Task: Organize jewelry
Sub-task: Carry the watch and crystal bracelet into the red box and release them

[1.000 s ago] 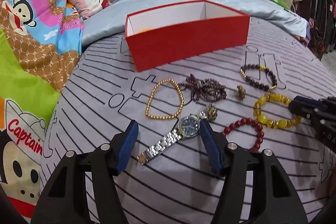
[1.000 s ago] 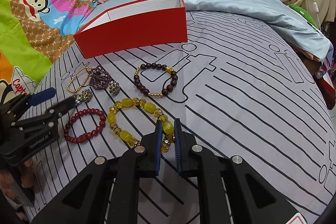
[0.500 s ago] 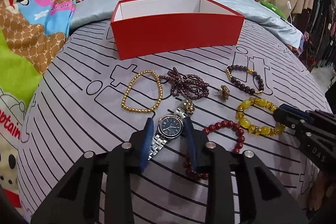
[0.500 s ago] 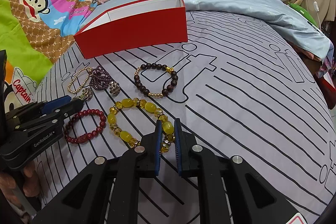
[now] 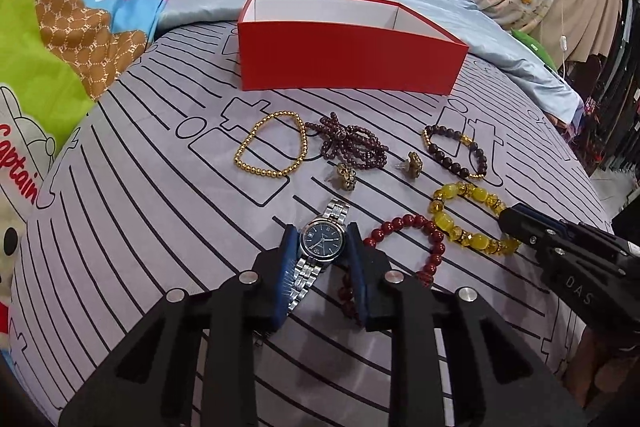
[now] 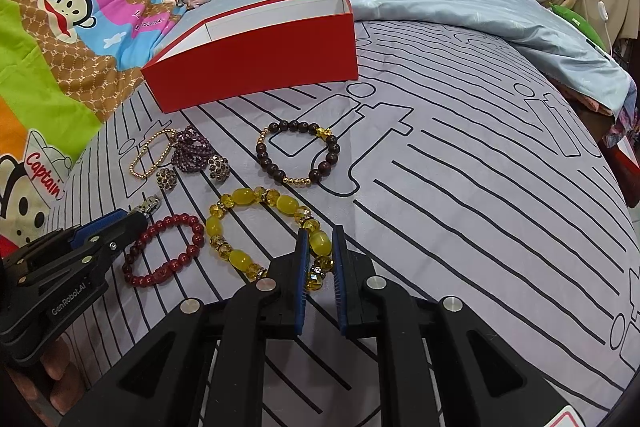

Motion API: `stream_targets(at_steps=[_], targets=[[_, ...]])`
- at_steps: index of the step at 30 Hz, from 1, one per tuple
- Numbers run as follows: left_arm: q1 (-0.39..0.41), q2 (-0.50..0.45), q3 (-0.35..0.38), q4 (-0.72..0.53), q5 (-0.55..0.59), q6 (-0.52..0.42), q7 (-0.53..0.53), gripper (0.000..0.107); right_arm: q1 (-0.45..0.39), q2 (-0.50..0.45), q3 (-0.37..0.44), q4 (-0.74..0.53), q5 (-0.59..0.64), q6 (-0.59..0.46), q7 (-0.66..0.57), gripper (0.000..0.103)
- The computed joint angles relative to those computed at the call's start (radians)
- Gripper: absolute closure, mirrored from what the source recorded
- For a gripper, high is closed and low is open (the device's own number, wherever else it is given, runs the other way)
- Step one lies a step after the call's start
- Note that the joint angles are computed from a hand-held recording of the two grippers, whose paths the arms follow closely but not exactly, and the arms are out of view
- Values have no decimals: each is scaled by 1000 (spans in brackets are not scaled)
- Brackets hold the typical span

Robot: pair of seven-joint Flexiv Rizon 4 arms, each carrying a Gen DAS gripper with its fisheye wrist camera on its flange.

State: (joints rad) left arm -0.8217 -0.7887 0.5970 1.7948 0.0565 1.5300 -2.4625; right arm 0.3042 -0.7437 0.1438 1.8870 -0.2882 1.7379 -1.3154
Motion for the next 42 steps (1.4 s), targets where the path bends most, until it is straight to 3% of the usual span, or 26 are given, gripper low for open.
stream_targets(at_steps=[10, 12, 14, 17, 21, 31, 42], targets=[[-5, -1, 6, -26, 39, -45, -26, 82, 51, 5, -40, 1, 1, 0, -8, 80], [-5, -1, 6, -32, 53, -55, -36, 82, 52, 2, -40, -3, 2, -2, -8, 82], [3, 3, -1, -33, 69, -51, -46, 83, 52, 1, -39, -6, 4, -4, -5, 92], [14, 9, -10, -25, 83, -32, -58, 83, 20, 0, -4, -8, -1, -9, -10, 92], [0, 12, 6, -23, 92, -29, -70, 83, -69, -4, 100, -21, -18, -53, -27, 93], [-14, 57, 36, -35, 116, -46, -87, 83, -167, 21, 217, -46, -15, -69, -75, 93], [98, 109, -2, -163, 234, -130, -86, 83, -202, 8, 284, -216, -6, -117, -150, 93]])
